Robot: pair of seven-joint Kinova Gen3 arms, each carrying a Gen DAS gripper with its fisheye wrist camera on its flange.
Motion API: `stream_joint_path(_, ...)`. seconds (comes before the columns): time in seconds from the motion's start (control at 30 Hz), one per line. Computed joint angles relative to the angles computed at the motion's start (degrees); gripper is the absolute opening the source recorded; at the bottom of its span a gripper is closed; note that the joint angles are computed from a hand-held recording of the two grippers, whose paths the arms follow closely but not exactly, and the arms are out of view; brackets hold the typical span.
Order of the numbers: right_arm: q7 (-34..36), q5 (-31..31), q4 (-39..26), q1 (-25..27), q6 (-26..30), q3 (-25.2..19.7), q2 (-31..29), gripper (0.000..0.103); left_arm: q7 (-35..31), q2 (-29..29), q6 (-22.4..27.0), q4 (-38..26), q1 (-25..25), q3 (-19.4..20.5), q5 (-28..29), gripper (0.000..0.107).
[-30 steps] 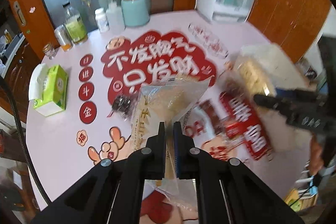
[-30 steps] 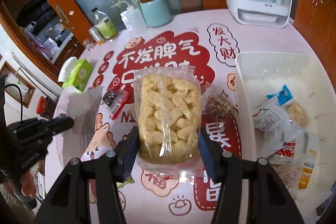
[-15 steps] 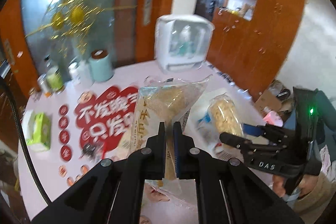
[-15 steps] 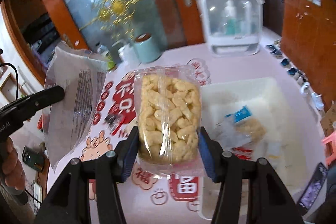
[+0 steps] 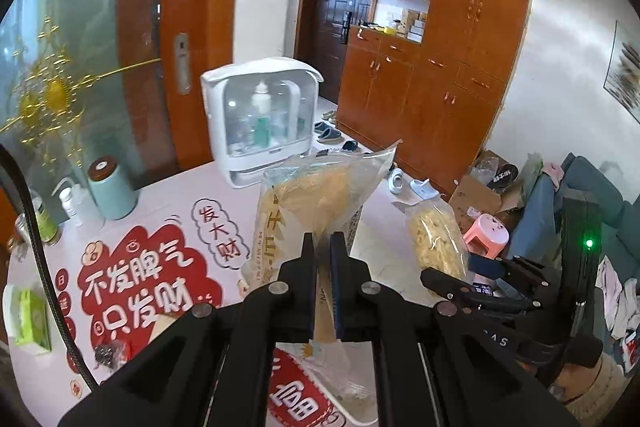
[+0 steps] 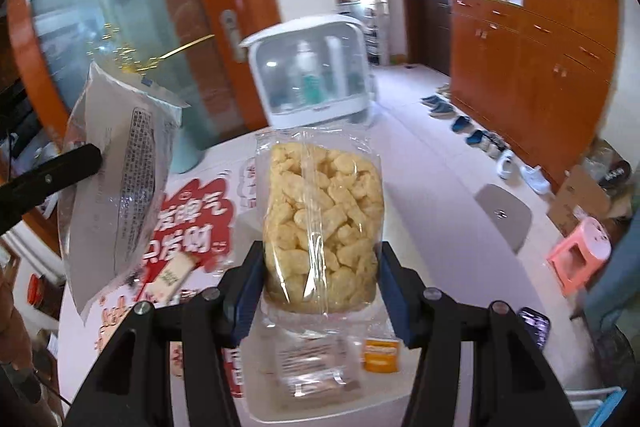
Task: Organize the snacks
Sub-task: 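Carry both packs over the white tray and release them inside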
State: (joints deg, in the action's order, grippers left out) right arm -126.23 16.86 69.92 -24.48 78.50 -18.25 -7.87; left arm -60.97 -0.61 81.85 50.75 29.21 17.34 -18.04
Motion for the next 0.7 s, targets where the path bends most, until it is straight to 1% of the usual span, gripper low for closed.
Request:
stream_joint_path(0.1,0.51,-0.66,0.91,0.54,0.03,1.00,-0.05,0.055,1.50,3.37,0.66,-2.18,2.18,0.82,-2.45,0.004)
stream_joint_path(0.17,1.35,-1.70,1.74,1.02,-0.03,1.82,-0.48,0.055,1.40,4.90,0.85,-2.85,3.82,-0.21,-3.09,0.004)
stream_joint_path(0.23,1.62,-1.66,2.09,1.38,0.44,1.72,-0.22,0.055,1.69,6.94,1.53,-3.71,5.45,-1.34,-3.53,0.004)
stream_joint_path(0.37,1.74,-1.96,3.16,1.48,0.93,1.97,0.30,0.055,1.94,8.90,0.81,-3.04,7.04,-4.06,-2.69,0.005)
stream_joint_path(0.43,2.39,-3.53,4.07,1.75,0.53,3.03,0.72,0.056,0.76,10.30,1.02,-3.18,6.79,-4.93,-0.64,0.007)
stream_joint_path(0.47,3.03,-5.02,4.42,1.98,0.82,3.85,1.03,0.056,0.30,10.41,0.92,-2.90,6.59,-5.44,0.17,0.011)
stream_joint_path(0.5,3.24,-6.10,4.60,2.21,1.26,4.41,1.46,0.056,0.20,10.79,1.16,-2.78,6.60,-5.81,0.64,0.030)
stream_joint_path(0.53,3.42,-6.90,4.72,2.42,1.82,4.88,1.65,0.056,0.78,11.17,1.73,-2.80,7.00,-6.24,0.32,0.059)
stream_joint_path(0.57,3.35,-7.39,4.85,2.52,2.42,5.06,1.99,0.056,1.78,11.04,1.70,-2.17,7.20,-6.26,-0.59,0.072)
stream_joint_path(0.6,3.39,-7.70,5.04,2.53,2.87,5.18,2.19,0.056,3.71,10.23,0.80,-0.48,8.45,-7.26,-2.40,0.084)
stream_joint_path(0.67,3.44,-7.57,6.03,2.30,2.54,4.99,1.65,0.057,5.00,8.87,-0.65,1.77,8.16,-7.31,-3.29,0.084)
stream_joint_path(0.7,3.62,-7.44,6.40,2.21,2.27,4.87,1.27,0.057,5.11,8.46,-0.45,2.16,7.54,-7.18,-2.88,0.084)
